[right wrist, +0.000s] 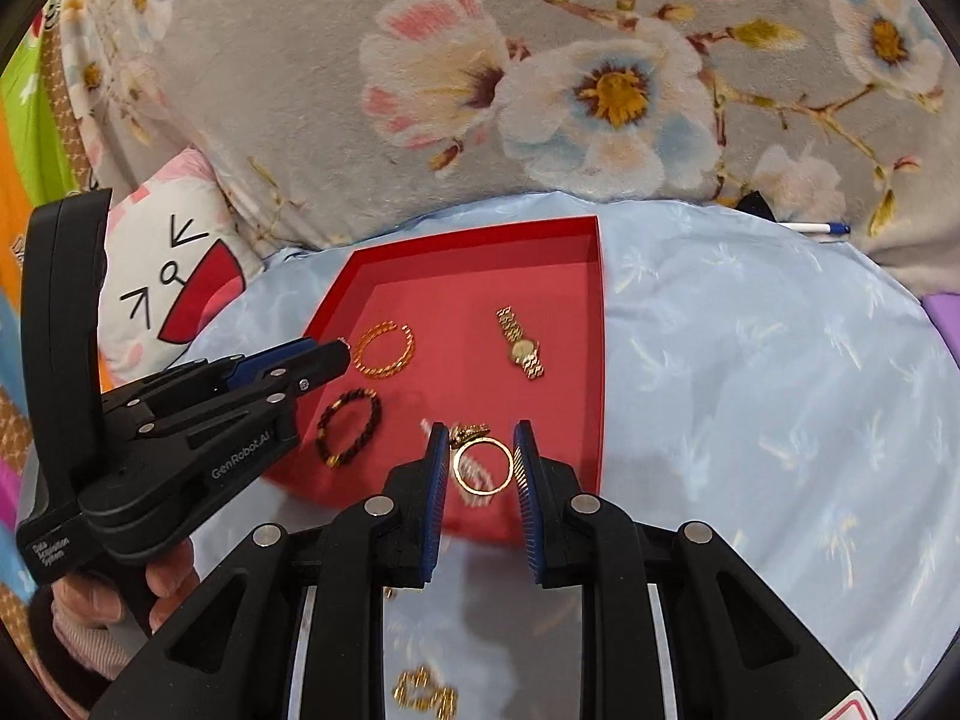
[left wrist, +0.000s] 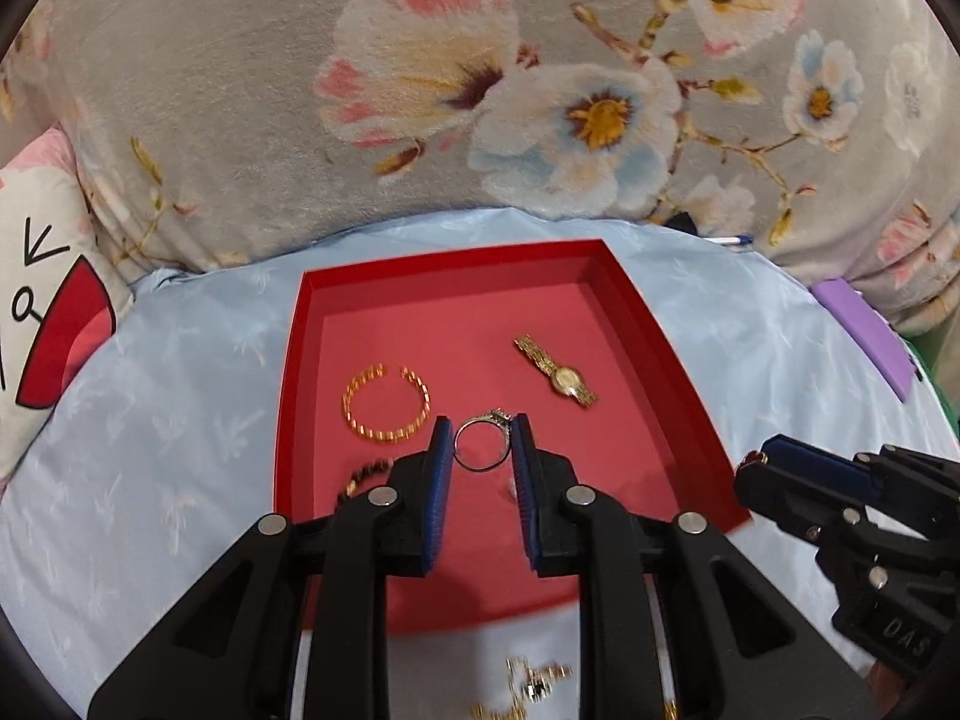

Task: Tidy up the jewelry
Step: 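Carry both rings into the red box and open both tools, then withdraw both tools and move the right tool to the gold chain bracelet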

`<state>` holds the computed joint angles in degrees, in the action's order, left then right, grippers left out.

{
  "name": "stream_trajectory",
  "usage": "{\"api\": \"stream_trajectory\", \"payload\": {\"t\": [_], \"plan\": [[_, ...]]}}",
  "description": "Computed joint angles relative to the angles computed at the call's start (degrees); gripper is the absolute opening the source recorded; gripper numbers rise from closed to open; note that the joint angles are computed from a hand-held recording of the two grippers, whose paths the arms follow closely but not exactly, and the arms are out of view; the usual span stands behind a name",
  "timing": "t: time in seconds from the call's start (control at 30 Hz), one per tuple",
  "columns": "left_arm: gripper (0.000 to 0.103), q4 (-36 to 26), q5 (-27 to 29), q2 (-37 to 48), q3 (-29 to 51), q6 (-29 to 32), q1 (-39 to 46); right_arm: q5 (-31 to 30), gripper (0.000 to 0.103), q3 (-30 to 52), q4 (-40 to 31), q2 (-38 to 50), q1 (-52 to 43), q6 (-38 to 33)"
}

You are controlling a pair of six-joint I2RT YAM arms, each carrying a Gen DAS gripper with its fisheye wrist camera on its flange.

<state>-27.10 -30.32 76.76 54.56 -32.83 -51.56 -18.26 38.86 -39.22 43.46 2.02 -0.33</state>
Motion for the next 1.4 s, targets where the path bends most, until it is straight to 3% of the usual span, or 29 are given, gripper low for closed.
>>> {"api": "stream_trajectory", "payload": {"t": [0.2,0.57,0.93,1.13,1.33,1.4], "plan": [[0.019,3.9,3.8,8.8,4.5,1.3,5.9,5.6,0.021,0.7,9.8,10.9,4.8,2.1],[0.019,7.3,7.0,16.5,6.9,2.3,9.5,4.8,0.021,1.0,17.1,21.2,4.1,1.6],[0.020,8.0,5.7,17.9,7.1,2.2,9.4,4.4,0.022,0.6,19.0,22.8,3.5,1.3],[0.025,6.9,6.0,17.2,7.3,1.5,10.5,6.1,0.022,0.2,19.9,21.2,3.7,1.0],[0.026,6.3,5.7,10.6,2.9,0.9,10.8,3.1,0.023,-0.1,16.7,16.1,0.9,0.6],[0.032,5.4,4.6,6.8,0.5,0.8,9.9,2.2,0.024,-0.8,14.6,12.9,0.3,0.4]]}}
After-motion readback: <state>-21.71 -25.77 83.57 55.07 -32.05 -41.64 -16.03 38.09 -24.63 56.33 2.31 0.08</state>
